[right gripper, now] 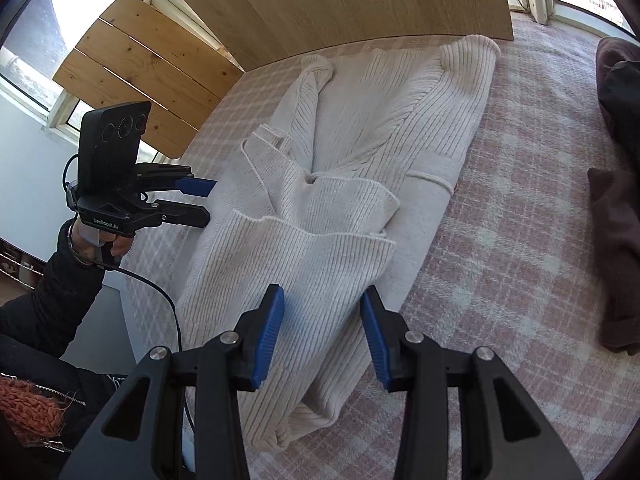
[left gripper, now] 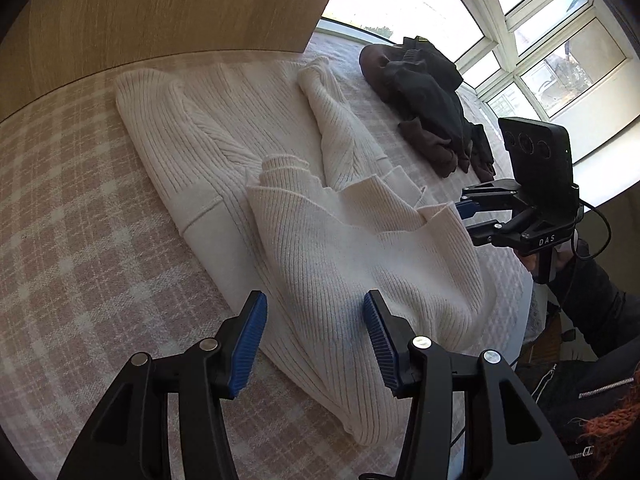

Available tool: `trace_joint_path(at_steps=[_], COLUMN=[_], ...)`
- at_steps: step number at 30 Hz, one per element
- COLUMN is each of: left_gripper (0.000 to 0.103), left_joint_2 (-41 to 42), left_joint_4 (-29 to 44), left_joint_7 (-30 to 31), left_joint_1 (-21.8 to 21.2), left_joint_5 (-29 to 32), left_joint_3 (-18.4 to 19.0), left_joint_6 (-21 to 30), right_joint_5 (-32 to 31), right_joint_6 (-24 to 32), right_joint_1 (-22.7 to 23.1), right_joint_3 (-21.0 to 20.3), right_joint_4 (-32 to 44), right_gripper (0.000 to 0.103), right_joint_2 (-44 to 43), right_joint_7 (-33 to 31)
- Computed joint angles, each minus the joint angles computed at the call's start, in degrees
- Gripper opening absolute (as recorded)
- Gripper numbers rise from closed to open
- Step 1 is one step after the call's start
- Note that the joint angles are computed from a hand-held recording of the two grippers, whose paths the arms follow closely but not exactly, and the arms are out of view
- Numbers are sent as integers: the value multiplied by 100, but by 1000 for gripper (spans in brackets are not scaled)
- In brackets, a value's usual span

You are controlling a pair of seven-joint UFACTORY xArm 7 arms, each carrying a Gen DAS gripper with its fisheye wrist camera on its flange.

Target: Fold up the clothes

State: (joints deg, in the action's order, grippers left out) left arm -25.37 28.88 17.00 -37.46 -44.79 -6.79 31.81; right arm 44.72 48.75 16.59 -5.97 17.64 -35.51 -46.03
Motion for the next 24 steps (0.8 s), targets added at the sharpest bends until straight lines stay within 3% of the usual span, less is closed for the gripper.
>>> trace_joint_path(at_steps=[3, 9, 12, 14, 19, 24], left_gripper=[48, 46, 36, 28, 22, 19], left_joint_2=[154, 442, 508, 486, 61, -659], left_joint_4=[116, 307, 326, 297, 42, -282], left_joint_7=[53, -23, 63, 77, -148, -183], left_joint_1=[16, 79, 48, 42, 2, -194], left_joint_5=[172, 768, 811, 915, 1136, 926], left_joint_3=[-57, -290, -302, -351, -380, -29], left_joint_6=[40, 171, 114, 37, -123, -91], right_joint_5=[-95, -857, -857, -809, -759, -427], right_joint_6=[-326, -749, -611, -526, -513, -291], right_joint_1=[131, 372, 500, 523, 535, 426], right_joint_3=[292, 712, 573, 541, 479, 96], right_joint_4=[48, 299, 504, 598, 464, 353], right_gripper=[39, 39, 36, 20, 17, 16], right_joint_2=[120, 467, 744, 848, 412, -198], right_joint_7=[61, 522, 610, 619, 582, 566])
